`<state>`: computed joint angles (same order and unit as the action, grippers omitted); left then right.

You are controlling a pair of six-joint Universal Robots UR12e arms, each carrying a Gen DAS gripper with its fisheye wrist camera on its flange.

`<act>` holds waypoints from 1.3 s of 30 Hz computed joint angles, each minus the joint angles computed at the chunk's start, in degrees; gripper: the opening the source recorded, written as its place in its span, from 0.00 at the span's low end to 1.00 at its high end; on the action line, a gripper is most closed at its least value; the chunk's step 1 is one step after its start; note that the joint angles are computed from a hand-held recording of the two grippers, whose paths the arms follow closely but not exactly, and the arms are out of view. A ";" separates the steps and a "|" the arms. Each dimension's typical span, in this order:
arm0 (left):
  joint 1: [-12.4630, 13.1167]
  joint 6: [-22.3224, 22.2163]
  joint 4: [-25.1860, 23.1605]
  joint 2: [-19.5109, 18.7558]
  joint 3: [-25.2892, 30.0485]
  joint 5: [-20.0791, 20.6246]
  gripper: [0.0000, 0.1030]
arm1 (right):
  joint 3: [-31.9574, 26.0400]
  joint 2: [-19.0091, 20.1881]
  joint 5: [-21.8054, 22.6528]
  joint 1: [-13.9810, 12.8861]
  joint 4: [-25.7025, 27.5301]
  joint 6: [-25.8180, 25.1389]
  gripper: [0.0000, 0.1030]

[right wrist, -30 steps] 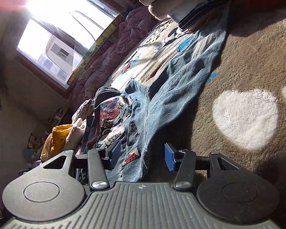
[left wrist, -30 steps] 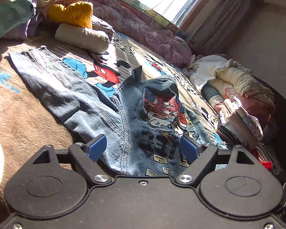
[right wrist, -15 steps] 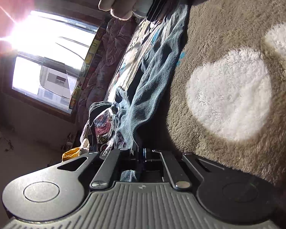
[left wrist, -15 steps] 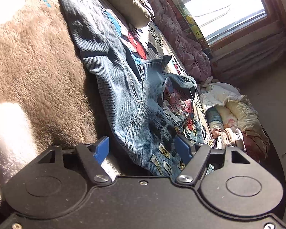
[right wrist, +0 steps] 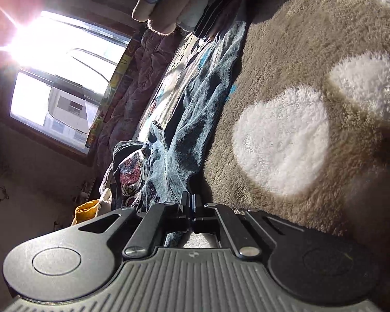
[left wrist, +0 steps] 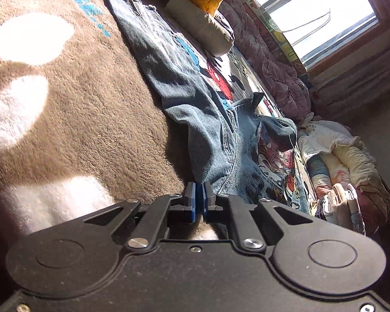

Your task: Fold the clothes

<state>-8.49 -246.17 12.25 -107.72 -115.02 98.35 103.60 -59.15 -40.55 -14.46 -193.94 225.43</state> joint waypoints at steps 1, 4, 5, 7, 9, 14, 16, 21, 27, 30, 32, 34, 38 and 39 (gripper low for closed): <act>-0.12 -0.04 1.23 0.07 -0.18 -0.89 0.20 | 0.04 0.05 0.59 -0.11 -0.73 1.09 0.09; -0.76 1.28 4.87 -0.48 0.20 -3.87 0.64 | 0.18 -0.22 2.65 0.18 -0.30 -0.30 0.27; -0.90 1.55 5.59 -1.05 0.74 -5.57 0.65 | 0.13 -0.25 3.94 0.46 0.34 -1.47 0.29; -1.49 3.73 3.79 -2.27 2.57 -7.14 0.65 | 0.01 -0.59 4.91 1.36 2.65 -5.34 0.33; -2.58 8.15 0.18 -2.98 4.30 -4.30 0.42 | 0.13 -1.22 3.32 2.34 4.87 -10.69 0.29; -3.26 11.23 -5.24 -2.12 4.91 -2.58 0.04 | 1.66 -3.42 0.21 2.75 8.95 -17.04 0.05; -2.84 11.39 -6.74 -2.12 4.78 -4.16 0.07 | 2.51 -4.71 -1.05 2.63 12.25 -20.82 0.01; -1.53 13.83 -9.63 0.69 3.84 -6.68 0.20 | 4.63 -7.37 -1.00 1.69 13.56 -24.69 0.13; -1.15 23.60 -4.48 1.29 4.01 -3.98 0.66 | 3.64 -7.60 1.08 2.22 9.21 -34.53 0.17; -1.09 28.33 -4.50 0.38 5.53 -0.73 0.66 | -0.23 -5.78 1.40 3.45 8.86 -39.79 0.31; -0.78 30.48 -5.62 -0.24 6.70 0.85 0.66 | -4.34 -3.89 1.44 4.48 9.39 -40.94 0.32; -0.10 31.18 -6.40 -0.99 7.84 0.84 0.66 | -8.56 -2.00 1.16 5.36 10.24 -41.66 0.35; 1.26 34.41 -7.84 -2.07 10.30 -0.27 0.68 | -17.15 2.19 1.84 6.58 14.89 -39.30 0.47; 1.54 35.28 -8.71 -2.36 11.15 -0.14 0.71 | -19.47 3.42 1.67 6.88 15.63 -38.19 0.47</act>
<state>-6.95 -210.88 3.55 -110.07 -103.87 98.20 84.13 -55.73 -38.88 -7.58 -178.31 187.24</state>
